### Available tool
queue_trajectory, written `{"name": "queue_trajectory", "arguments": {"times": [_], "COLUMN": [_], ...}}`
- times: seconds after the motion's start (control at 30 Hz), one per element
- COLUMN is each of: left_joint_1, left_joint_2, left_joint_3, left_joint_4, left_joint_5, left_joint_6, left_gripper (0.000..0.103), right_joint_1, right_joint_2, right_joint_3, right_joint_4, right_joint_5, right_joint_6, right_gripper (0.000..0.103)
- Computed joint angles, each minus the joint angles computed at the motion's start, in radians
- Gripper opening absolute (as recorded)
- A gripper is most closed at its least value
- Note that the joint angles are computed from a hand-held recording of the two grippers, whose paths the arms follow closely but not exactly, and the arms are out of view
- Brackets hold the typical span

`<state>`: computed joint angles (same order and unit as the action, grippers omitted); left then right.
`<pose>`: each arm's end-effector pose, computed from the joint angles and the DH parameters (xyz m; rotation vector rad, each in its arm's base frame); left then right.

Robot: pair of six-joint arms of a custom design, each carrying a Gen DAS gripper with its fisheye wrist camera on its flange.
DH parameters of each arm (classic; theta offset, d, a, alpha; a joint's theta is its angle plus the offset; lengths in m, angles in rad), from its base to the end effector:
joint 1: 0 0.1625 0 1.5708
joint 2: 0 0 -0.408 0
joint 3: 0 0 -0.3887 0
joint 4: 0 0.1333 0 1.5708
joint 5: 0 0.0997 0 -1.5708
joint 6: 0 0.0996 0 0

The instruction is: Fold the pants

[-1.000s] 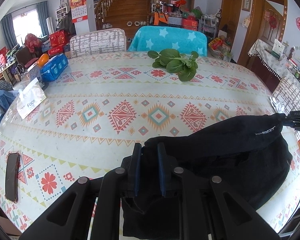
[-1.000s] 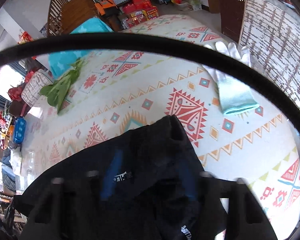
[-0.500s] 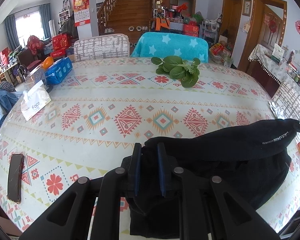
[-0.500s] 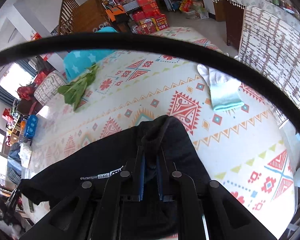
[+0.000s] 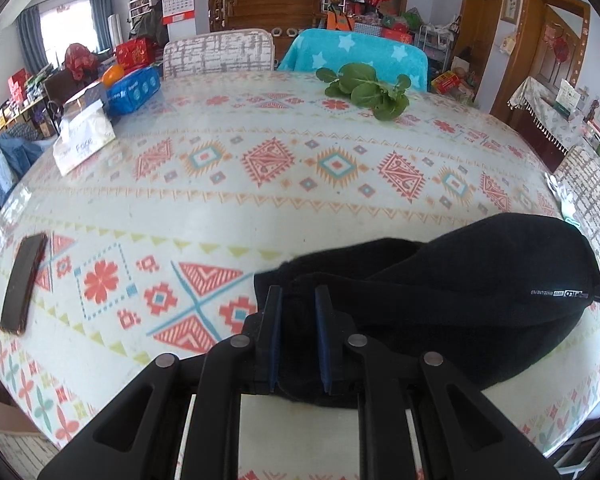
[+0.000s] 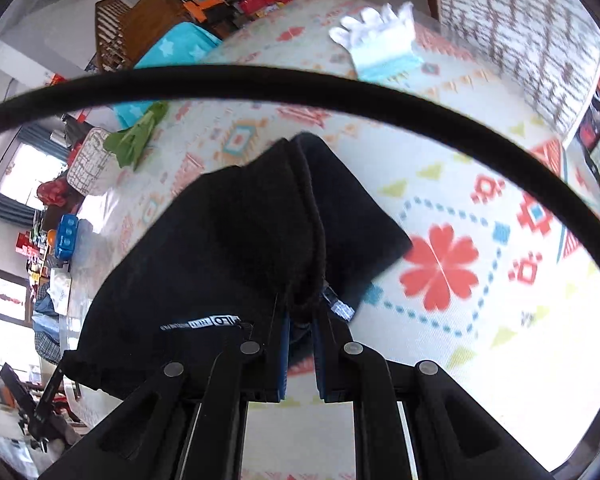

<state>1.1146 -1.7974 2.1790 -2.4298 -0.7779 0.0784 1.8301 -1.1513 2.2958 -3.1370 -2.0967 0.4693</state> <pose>0.0117 -0.4399 0.3990 0.3893 2.3268 -0.7455 0.1967 -0.4166 0.1434 -0.4360 -2.6585 0.7958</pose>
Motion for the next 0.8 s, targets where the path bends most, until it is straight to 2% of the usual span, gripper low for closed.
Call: {"name": "queue_trajectory", "arguments": {"times": [0.1, 0.17, 0.23, 0.33, 0.4, 0.47, 0.6, 0.63, 0.7, 0.8], "left_joint_1": [-0.006, -0.010, -0.004, 0.011, 0.015, 0.021, 0.020, 0.018, 0.012, 0.021], "left_joint_2": [-0.043, -0.069, -0.090, -0.128, -0.160, -0.191, -0.263, -0.276, -0.299, -0.319], "left_joint_3": [0.031, 0.049, 0.057, 0.059, 0.064, 0.068, 0.076, 0.079, 0.083, 0.089], "left_joint_4": [-0.003, -0.003, 0.019, 0.058, 0.086, 0.113, 0.178, 0.190, 0.219, 0.223], "left_joint_5": [-0.013, -0.017, -0.022, -0.044, -0.041, -0.035, -0.026, -0.022, -0.019, -0.049], "left_joint_6": [0.000, -0.001, -0.019, -0.055, -0.087, -0.122, -0.211, -0.228, -0.273, -0.309], "left_gripper": [0.020, 0.027, 0.040, 0.052, 0.054, 0.055, 0.055, 0.055, 0.055, 0.055], "right_joint_1": [-0.019, -0.035, -0.049, -0.053, -0.022, 0.025, 0.121, 0.150, 0.183, 0.223], "right_joint_2": [-0.022, -0.039, -0.048, -0.047, -0.047, -0.047, -0.041, -0.025, 0.020, 0.150], "right_joint_3": [0.047, 0.075, 0.094, 0.102, 0.087, 0.077, 0.028, -0.003, -0.076, -0.239], "right_joint_4": [-0.037, -0.060, -0.072, -0.080, -0.027, 0.002, 0.058, 0.066, 0.085, 0.143], "right_joint_5": [0.015, 0.028, 0.025, -0.003, -0.096, -0.210, -0.332, -0.336, -0.291, -0.138], "right_joint_6": [0.013, 0.018, 0.020, 0.038, 0.067, 0.081, 0.059, 0.019, -0.055, -0.212], "right_gripper": [0.011, 0.011, 0.012, 0.024, 0.057, 0.061, 0.061, 0.061, 0.061, 0.061]}}
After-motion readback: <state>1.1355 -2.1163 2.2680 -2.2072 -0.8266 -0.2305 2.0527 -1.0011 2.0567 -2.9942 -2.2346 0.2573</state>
